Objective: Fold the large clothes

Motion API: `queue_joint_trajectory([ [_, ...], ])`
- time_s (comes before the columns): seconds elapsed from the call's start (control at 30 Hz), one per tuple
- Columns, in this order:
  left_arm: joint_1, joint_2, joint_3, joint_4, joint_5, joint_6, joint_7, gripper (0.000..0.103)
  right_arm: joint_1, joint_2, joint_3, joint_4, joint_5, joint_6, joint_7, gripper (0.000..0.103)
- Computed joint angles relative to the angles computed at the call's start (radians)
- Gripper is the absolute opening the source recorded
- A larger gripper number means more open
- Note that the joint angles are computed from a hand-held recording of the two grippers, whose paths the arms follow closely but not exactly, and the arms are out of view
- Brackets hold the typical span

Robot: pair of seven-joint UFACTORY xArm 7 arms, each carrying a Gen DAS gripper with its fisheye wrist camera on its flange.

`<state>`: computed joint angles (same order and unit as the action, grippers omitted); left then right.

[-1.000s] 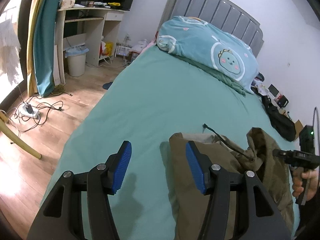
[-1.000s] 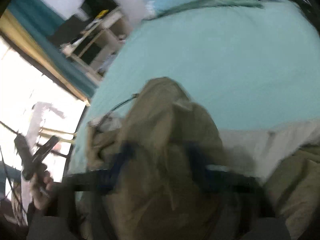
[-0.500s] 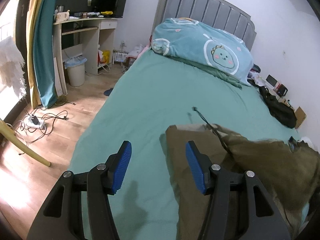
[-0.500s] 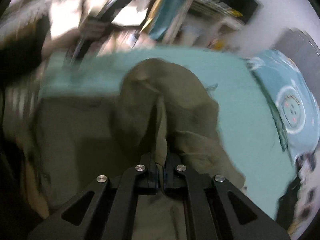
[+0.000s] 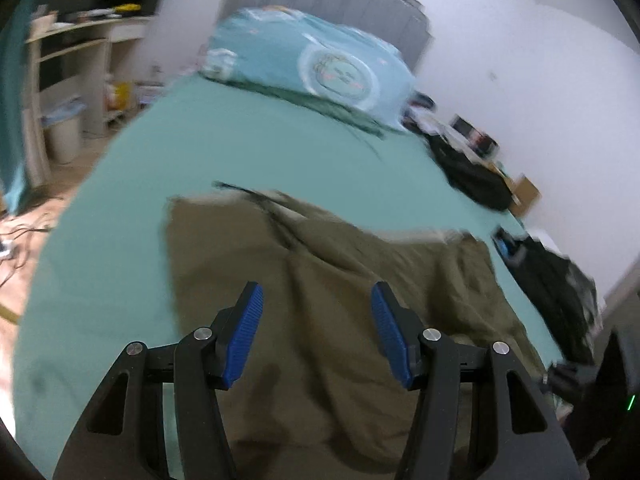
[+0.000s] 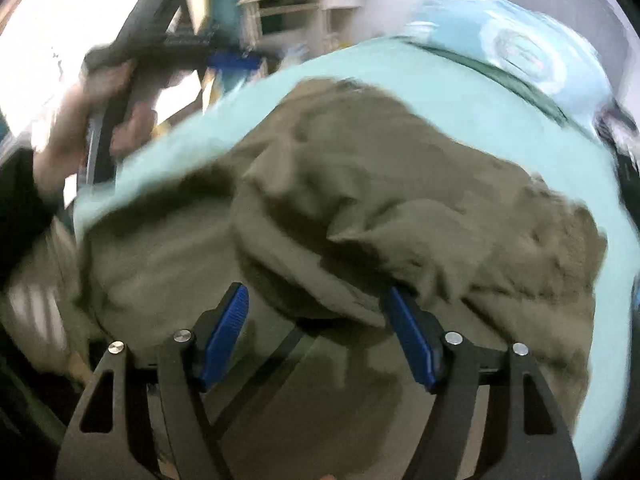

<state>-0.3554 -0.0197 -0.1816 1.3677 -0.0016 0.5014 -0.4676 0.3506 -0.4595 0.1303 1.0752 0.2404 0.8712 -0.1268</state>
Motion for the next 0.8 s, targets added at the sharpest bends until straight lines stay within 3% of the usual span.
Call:
queue_joint_trajectory([
  [0.1,-0.026,0.041,-0.02,0.021,-0.021,0.039,0.021,0.06,-0.052,-0.056,-0.02,-0.086,0.046,-0.13,0.138,0.072],
  [0.2,-0.055,0.073,-0.03,0.039,0.026,0.102,0.01,0.06,-0.061,-0.089,-0.069,-0.16,0.138,-0.255,0.231,0.072],
  [0.3,-0.068,0.102,-0.031,0.048,0.0,0.165,0.023,0.06,-0.098,-0.014,-0.049,-0.131,0.09,-0.236,0.331,0.072],
  [0.4,-0.066,0.103,-0.024,0.019,-0.031,0.149,0.035,0.06,-0.028,0.114,-0.107,-0.068,0.209,-0.151,0.279,0.072],
  [0.53,-0.056,0.108,-0.023,-0.012,-0.113,0.073,0.07,0.06,0.011,0.253,-0.149,-0.008,0.476,-0.138,0.134,0.072],
  [0.57,-0.058,0.116,-0.023,-0.008,-0.112,0.068,0.074,0.059,-0.008,0.274,-0.132,-0.004,0.547,-0.13,0.109,0.066],
  [0.6,-0.06,0.126,-0.024,-0.003,-0.11,0.065,0.082,0.058,0.015,0.291,-0.146,0.002,0.578,-0.152,0.092,0.036],
  [0.67,-0.068,0.155,-0.027,0.01,-0.098,0.042,0.095,0.039,-0.02,0.308,-0.095,0.019,0.515,-0.185,0.116,0.013],
  [0.73,-0.074,0.18,-0.028,0.028,-0.094,0.003,0.103,0.016,-0.042,0.305,-0.065,0.044,0.434,-0.224,0.116,0.009],
  [0.8,-0.078,0.205,-0.028,0.07,-0.09,-0.049,0.121,0.009,-0.066,0.309,-0.037,0.104,0.28,-0.248,0.143,0.008],
])
